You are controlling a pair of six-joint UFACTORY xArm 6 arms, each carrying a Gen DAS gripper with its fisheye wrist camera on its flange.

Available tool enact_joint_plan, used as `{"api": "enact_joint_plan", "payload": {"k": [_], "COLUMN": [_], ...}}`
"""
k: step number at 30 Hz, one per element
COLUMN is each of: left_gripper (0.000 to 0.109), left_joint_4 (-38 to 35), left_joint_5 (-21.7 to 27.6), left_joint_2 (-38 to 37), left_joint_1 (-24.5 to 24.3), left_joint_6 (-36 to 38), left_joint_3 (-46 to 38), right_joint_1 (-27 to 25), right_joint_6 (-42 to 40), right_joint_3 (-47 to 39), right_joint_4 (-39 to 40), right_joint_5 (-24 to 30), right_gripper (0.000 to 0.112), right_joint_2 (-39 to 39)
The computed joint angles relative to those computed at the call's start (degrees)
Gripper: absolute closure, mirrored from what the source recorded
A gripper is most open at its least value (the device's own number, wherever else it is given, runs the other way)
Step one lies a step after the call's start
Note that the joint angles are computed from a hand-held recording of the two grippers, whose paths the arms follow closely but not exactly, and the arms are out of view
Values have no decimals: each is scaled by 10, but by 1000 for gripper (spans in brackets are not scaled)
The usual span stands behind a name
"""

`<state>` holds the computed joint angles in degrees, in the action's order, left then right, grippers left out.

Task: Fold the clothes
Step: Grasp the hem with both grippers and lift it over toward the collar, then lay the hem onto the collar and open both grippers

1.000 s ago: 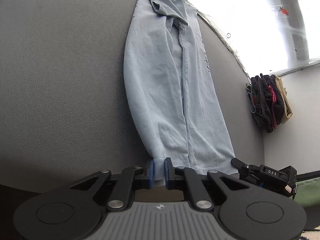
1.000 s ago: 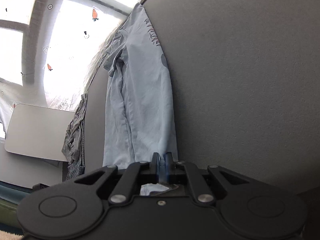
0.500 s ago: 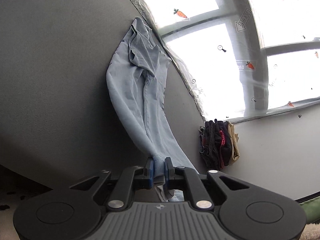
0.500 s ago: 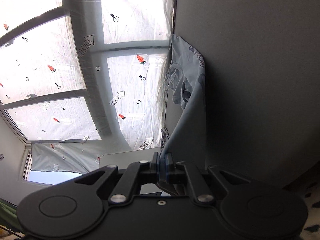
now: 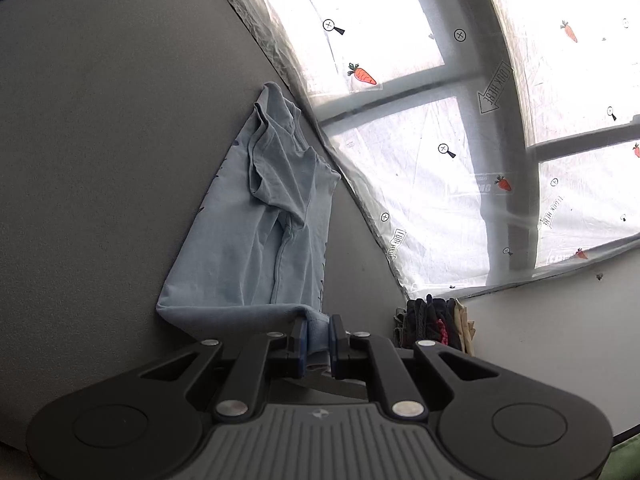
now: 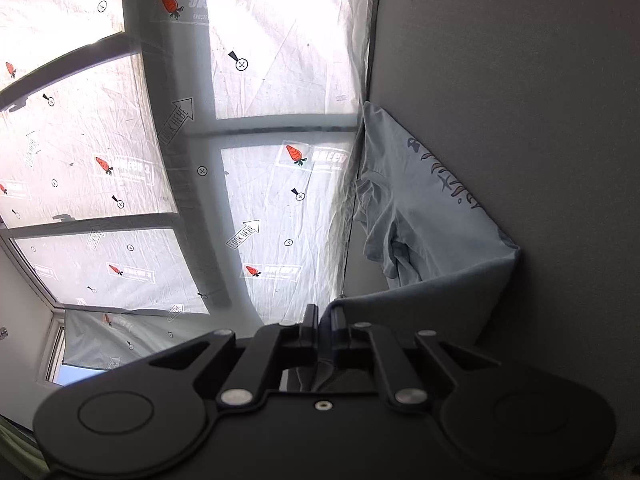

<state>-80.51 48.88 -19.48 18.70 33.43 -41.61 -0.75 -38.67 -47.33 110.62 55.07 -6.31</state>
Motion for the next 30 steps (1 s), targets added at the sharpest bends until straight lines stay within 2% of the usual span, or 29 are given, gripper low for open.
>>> {"api": "enact_joint_plan", "payload": {"k": [7, 14, 17, 24, 27, 30], "left_gripper": [98, 98, 98, 96, 95, 89], "left_joint_4": [-23, -5, 30, 141, 136, 145], "left_joint_5": [-39, -50, -46, -22, -4, 2], "left_joint_2": [112, 247, 312, 438, 467, 487], "left_joint_1": [-30, -41, -42, -40, -34, -33], "left_joint_6": [21, -2, -43, -171, -182, -183], "left_joint_3": [-99, -222, -287, -410, -441, -471], "right_joint_1": [23, 36, 42, 53, 57, 56], "right_joint_6": [-5, 34, 68, 223, 276, 311], "right_joint_3": [-101, -242, -310, -452, -485, -510], "right_joint_4": [24, -12, -34, -125, -154, -180], "right_joint_5": [-35, -65, -79, -105, -117, -118], "right_gripper": [106, 106, 106, 103, 102, 101], "right_joint_2": [98, 224, 286, 417, 449, 469]}}
